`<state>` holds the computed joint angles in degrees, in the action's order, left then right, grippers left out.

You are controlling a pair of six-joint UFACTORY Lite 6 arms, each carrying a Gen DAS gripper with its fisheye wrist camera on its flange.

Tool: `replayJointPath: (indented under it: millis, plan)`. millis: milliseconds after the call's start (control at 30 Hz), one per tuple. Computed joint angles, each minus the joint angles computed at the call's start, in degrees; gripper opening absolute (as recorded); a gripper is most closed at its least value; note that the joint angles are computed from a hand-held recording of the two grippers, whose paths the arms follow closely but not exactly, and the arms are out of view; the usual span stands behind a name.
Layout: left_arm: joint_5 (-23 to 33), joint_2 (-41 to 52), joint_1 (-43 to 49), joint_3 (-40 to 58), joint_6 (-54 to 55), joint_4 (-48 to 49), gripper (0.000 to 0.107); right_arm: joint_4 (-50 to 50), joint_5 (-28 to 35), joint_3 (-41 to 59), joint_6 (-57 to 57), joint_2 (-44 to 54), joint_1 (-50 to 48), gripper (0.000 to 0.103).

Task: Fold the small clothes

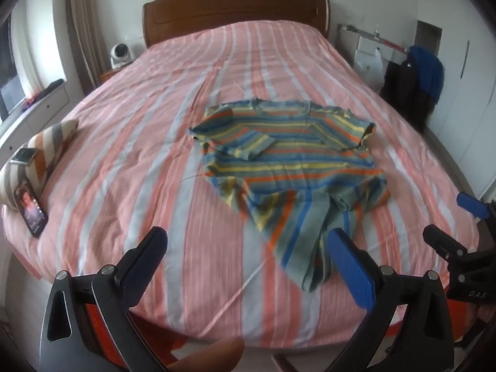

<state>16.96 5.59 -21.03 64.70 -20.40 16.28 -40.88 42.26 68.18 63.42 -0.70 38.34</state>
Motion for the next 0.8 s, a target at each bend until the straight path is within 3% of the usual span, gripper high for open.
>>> replayJointPath:
  millis: [267, 800]
  plan:
    - [0.35, -0.34, 0.71, 0.10, 2.21, -1.85, 0.103, 0.66, -0.38, -0.10, -0.12, 0.50, -0.37, 0.103]
    - [0.99, -1.18, -0.52, 0.26, -6.66, 7.81, 0.103, -1.11, 0.46, -0.48, 1.89, 0.48, -0.29, 0.103]
